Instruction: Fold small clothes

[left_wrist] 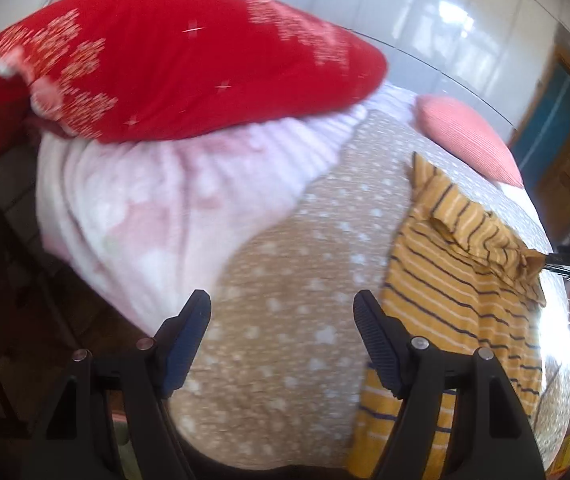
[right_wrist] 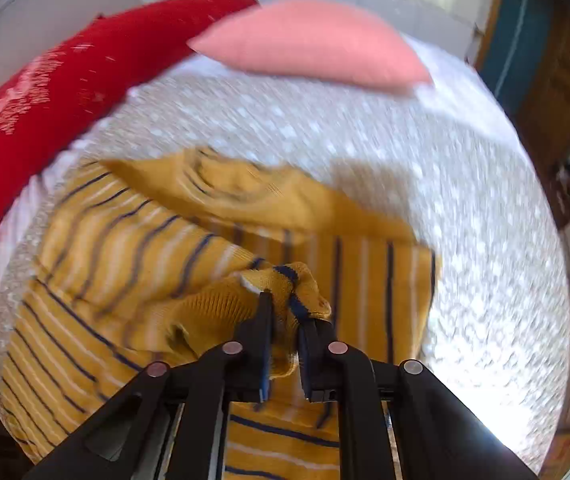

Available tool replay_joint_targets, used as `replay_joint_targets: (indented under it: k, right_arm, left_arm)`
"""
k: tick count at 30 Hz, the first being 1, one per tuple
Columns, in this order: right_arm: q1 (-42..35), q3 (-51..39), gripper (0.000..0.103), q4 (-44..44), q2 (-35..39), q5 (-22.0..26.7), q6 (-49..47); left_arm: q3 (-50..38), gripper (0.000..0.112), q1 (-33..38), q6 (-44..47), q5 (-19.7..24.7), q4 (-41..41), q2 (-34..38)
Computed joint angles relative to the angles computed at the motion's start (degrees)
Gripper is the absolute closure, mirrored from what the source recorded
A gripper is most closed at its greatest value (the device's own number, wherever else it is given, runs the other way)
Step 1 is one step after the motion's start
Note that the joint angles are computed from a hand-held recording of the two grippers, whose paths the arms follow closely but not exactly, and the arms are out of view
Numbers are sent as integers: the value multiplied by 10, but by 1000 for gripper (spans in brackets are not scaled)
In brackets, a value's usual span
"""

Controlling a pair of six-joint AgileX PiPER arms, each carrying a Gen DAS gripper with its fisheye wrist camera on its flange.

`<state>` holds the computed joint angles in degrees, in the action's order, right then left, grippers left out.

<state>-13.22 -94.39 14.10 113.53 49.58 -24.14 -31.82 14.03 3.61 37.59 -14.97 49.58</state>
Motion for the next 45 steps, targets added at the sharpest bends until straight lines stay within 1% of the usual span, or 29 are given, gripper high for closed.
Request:
replay_joint_targets:
  k: [1, 3, 4, 5, 7, 9, 12, 13, 15, 17, 18, 19, 21, 22, 24, 26, 27, 28, 29, 31, 33, 34, 35, 36, 38, 39, 40, 43, 45]
  right_arm:
    - [-19, 8, 87, 24, 3, -6, -3]
    - [-57, 39, 73, 81, -8, -24, -6]
    - [-73, 59, 62, 99, -23, -38, -9]
    - [-86, 84, 58, 118, -42, -59, -22]
    - [-105, 132, 57, 146, -87, -94, -52]
    - [-123, 160, 57, 182, -118, -108, -92]
    - [-121, 166, 57, 248, -136, -91, -155]
    - [-120, 168, 57, 272, -137, -75, -184]
    - [-114, 149, 57, 311, -114, -21, -213]
    - [-114, 130, 57, 334, -81, 27, -210]
    - [-111, 133, 57, 334, -71, 27, -201]
    - [-113, 141, 57, 328, -65, 18, -193]
    - [-120, 159, 57, 289, -58, -16, -155]
    - [-136, 169, 59, 288, -53, -15, -155]
    - [-186, 184, 60, 347, -56, 41, -214]
    - [-236, 203, 58, 384, -81, 96, -263]
    - [-256, 215, 58, 401, -95, 113, -292]
    - [-272, 222, 58, 409, -105, 118, -311]
    - [-283, 229, 58, 407, -120, 111, -319]
    - [-285, 238, 58, 389, -141, 71, -322]
    - [-264, 234, 58, 362, -133, 21, -313]
    - [-256, 231, 60, 358, -126, 7, -306]
    - [-250, 228, 67, 361, -115, -2, -303]
    - [-244, 223, 70, 363, -105, -7, -301]
    - [-221, 216, 77, 356, -88, -28, -290]
    - [-208, 211, 79, 353, -76, -40, -284]
    - [-198, 208, 81, 355, -70, -41, -279]
    - [-190, 211, 81, 414, -59, 6, -333]
    - [-185, 209, 80, 421, -51, 70, -359]
  left_arm:
    - [-6, 39, -48, -55, -4, 41, 0]
    - [-15, 39, -123, -151, -9, 115, 5]
    - [-17, 39, -143, -177, -11, 137, 9]
    - [-20, 39, -174, -215, -11, 166, 14]
    - [-21, 39, -219, -269, -12, 204, 23]
    - [-21, 39, -264, -325, -7, 240, 28]
    - [-24, 39, -333, -402, 5, 291, 35]
    - [-26, 39, -366, -438, 14, 319, 35]
    - [-33, 39, -415, -487, 33, 357, 37]
    - [-36, 38, -448, -510, 47, 378, 38]
    - [-35, 37, -460, -518, 53, 387, 39]
    - [-34, 35, -462, -518, 53, 389, 41]
    - [-26, 34, -452, -503, 44, 378, 45]
    - [-22, 34, -439, -487, 35, 365, 49]
    - [-14, 34, -415, -454, 12, 335, 61]
    - [-12, 34, -405, -435, -6, 315, 79]
    - [-16, 34, -403, -424, -13, 302, 88]
    - [-26, 34, -396, -395, -23, 275, 102]
    - [-41, 34, -394, -371, -29, 252, 117]
    - [-81, 34, -394, -329, -41, 218, 152]
    - [-145, 34, -377, -241, -59, 149, 216]
    - [-178, 34, -369, -221, -68, 134, 253]
    - [-219, 34, -362, -218, -77, 136, 296]
    - [-260, 34, -353, -213, -81, 135, 340]
    - [-353, 34, -328, -162, -70, 83, 435]
    - [-406, 34, -317, -145, -53, 57, 486]
    - [-444, 34, -313, -145, -38, 51, 522]
    - [-552, 34, -315, -171, -1, 73, 622]
    - [-609, 34, -321, -196, 28, 109, 675]
